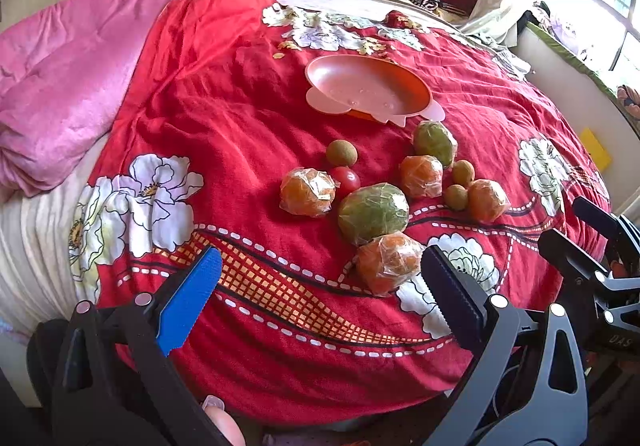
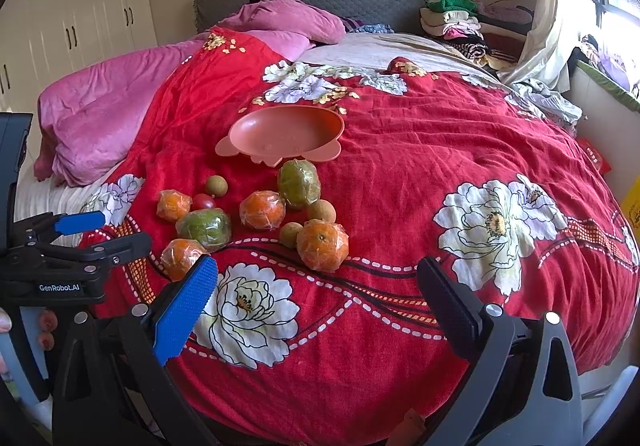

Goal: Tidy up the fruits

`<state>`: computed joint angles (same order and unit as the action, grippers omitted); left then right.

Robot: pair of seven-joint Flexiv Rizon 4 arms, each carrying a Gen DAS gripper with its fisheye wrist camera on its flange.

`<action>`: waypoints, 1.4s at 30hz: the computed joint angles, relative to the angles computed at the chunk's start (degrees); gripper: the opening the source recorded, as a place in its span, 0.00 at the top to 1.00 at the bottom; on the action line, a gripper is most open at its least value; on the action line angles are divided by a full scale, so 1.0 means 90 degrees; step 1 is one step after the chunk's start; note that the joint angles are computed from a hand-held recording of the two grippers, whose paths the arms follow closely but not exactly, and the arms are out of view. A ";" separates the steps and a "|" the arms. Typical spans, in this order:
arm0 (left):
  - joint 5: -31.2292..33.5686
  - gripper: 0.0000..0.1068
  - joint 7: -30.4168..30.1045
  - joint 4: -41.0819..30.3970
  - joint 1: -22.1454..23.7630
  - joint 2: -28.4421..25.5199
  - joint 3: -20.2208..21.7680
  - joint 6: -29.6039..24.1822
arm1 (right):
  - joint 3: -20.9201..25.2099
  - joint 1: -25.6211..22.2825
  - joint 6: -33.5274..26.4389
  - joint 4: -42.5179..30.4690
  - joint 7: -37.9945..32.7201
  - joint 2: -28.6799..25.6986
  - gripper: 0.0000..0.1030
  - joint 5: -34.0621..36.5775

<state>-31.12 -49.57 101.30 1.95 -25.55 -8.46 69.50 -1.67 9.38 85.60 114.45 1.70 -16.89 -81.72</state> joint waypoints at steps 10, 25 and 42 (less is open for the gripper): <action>0.0149 0.12 0.0006 -0.0076 -0.0052 -0.0037 0.0074 -0.0265 | -0.0009 0.0043 -0.0072 0.0006 -0.0123 -0.0024 0.04 0.0162; -0.0183 0.26 0.0606 -0.0200 0.0004 -0.0182 -0.0171 -0.0809 | -0.0037 0.0287 -0.0236 -0.0131 -0.2358 -0.0452 0.04 0.2267; 0.0130 0.61 0.0396 -0.0682 -0.0184 -0.0589 -0.0030 -0.1349 | 0.0516 0.0323 -0.0218 -0.0619 -0.5075 -0.1012 0.48 0.5108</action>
<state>-29.95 -46.01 95.16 0.29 -30.85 -8.74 57.35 2.97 12.28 83.63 108.88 -43.98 -26.00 -35.76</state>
